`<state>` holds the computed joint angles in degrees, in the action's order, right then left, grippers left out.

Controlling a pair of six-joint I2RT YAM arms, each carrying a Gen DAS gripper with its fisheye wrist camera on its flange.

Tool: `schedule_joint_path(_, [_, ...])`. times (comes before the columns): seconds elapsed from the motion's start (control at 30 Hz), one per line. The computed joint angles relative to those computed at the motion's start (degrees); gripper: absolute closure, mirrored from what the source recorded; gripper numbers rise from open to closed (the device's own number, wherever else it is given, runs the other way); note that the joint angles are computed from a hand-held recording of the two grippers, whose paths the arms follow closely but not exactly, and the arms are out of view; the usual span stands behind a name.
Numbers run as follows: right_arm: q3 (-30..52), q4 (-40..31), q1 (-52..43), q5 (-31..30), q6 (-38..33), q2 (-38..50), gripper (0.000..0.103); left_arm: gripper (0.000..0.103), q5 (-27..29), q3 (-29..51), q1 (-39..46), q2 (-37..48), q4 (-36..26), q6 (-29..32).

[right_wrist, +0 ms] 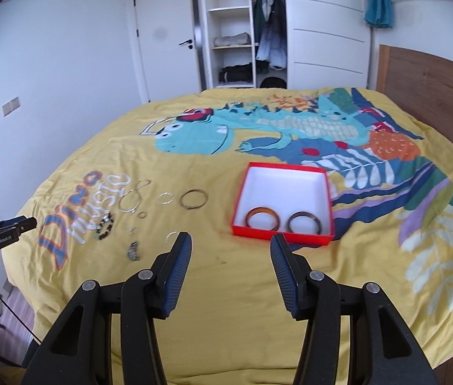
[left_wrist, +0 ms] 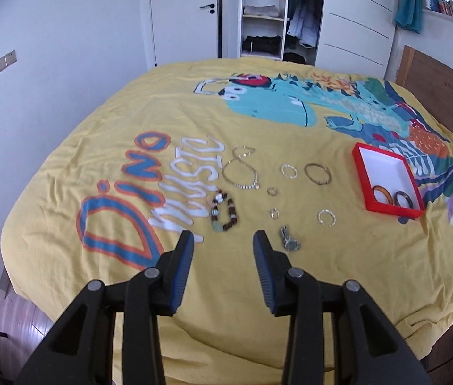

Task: Organize jewelry
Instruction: 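Lift both tools away from the box back over the jewelry, then grasp the wristwatch with the left tool while the right tool grasps the twisted silver hoop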

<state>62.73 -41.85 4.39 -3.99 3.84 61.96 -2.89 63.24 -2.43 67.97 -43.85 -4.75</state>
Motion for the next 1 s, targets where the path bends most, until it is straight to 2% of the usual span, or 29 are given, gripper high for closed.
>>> schedule_joint_path(0.1, [-1.18,1.56,2.62,0.37,0.99,1.26,0.052,0.065,1.54,-1.75,-0.36,0.78,0.30,-1.05])
schedule_joint_path(0.2, [-2.58,3.53,4.09,-0.47,1.11,2.88,0.052,0.059,2.21,-3.91,-1.54,1.75,1.85,-2.50])
schedule_joint_path(0.53, [-4.71,11.66,5.28,-5.96,-0.84,15.84,0.052,0.058,3.40,-6.89,-7.67,12.30,9.11,-8.93])
schedule_joint_path(0.77, [-1.53,15.83,4.53,-9.90,-3.92,28.81,0.052,0.058,7.31,-2.44,-9.22,24.57,12.49,-12.25])
schedule_joint_path(1.0, [4.91,17.42,4.35,-12.41,-6.39,40.09,0.052,0.058,9.58,4.69,-10.20,34.76,13.08,-13.93])
